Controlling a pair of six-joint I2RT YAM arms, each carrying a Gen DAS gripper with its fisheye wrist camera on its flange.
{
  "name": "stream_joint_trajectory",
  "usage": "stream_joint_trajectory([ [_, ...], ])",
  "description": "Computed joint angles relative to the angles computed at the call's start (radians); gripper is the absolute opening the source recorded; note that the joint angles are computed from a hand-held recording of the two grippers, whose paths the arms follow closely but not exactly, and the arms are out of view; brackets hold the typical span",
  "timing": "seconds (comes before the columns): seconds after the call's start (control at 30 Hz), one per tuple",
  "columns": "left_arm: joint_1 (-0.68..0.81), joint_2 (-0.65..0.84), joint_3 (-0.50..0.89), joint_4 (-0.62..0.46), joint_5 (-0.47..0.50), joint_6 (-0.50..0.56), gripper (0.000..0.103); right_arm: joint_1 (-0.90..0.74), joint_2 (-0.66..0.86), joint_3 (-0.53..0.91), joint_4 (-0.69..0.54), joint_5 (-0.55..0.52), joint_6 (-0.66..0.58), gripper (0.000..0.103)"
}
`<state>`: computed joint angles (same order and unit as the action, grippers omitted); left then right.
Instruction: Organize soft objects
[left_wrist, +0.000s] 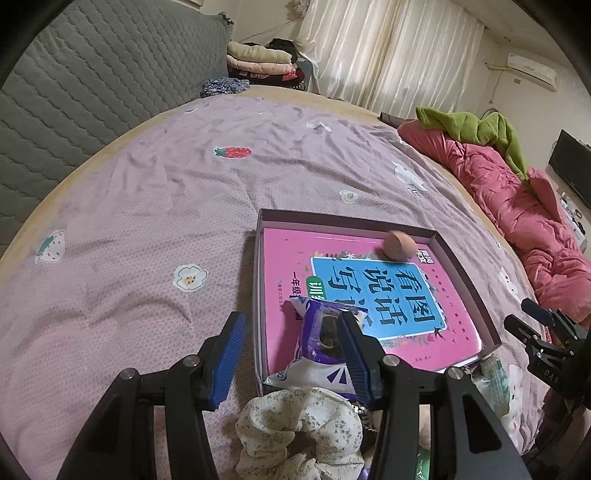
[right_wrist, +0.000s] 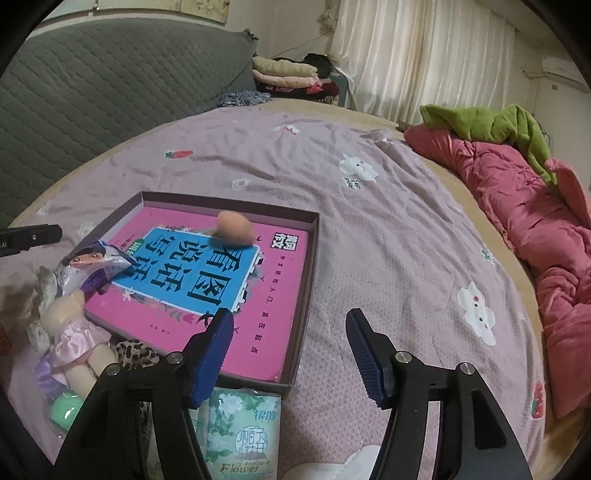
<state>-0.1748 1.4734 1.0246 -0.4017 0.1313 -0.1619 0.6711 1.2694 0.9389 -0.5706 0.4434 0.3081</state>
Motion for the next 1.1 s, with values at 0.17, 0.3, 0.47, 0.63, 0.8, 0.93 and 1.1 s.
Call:
stream_joint_trajectory([
  [0.17, 0.007, -0.033, -0.022, 0.013, 0.003, -0.001, 0.056, 0.012, -0.028, -0.015, 0.039, 0.001, -0.011, 0.067],
  [0.3, 0.008, -0.058, -0.038, 0.008, -0.004, 0.0, 0.057, 0.045, -0.049, -0.021, 0.063, 0.018, -0.029, 0.069],
  [0.47, 0.0, -0.096, -0.061, -0.008, -0.021, -0.003, 0.057, 0.082, -0.074, -0.026, 0.074, 0.043, -0.03, 0.07],
  [0.63, -0.013, -0.133, -0.085, -0.02, -0.03, -0.016, 0.057, 0.118, -0.121, -0.039, 0.072, 0.063, -0.02, 0.072],
  [0.8, -0.036, -0.186, -0.118, -0.029, -0.045, -0.009, 0.057, 0.161, -0.159, -0.043, 0.051, 0.078, 0.013, 0.074],
  [0.93, -0.041, -0.218, -0.139, -0.048, -0.047, -0.009, 0.057, 0.225, -0.163, -0.032, 0.036, 0.107, 0.035, 0.075],
  [1.1, -0.046, -0.255, -0.164, -0.076, -0.056, -0.006, 0.057, 0.328, -0.118, -0.007, 0.039, 0.141, 0.054, 0.075],
])
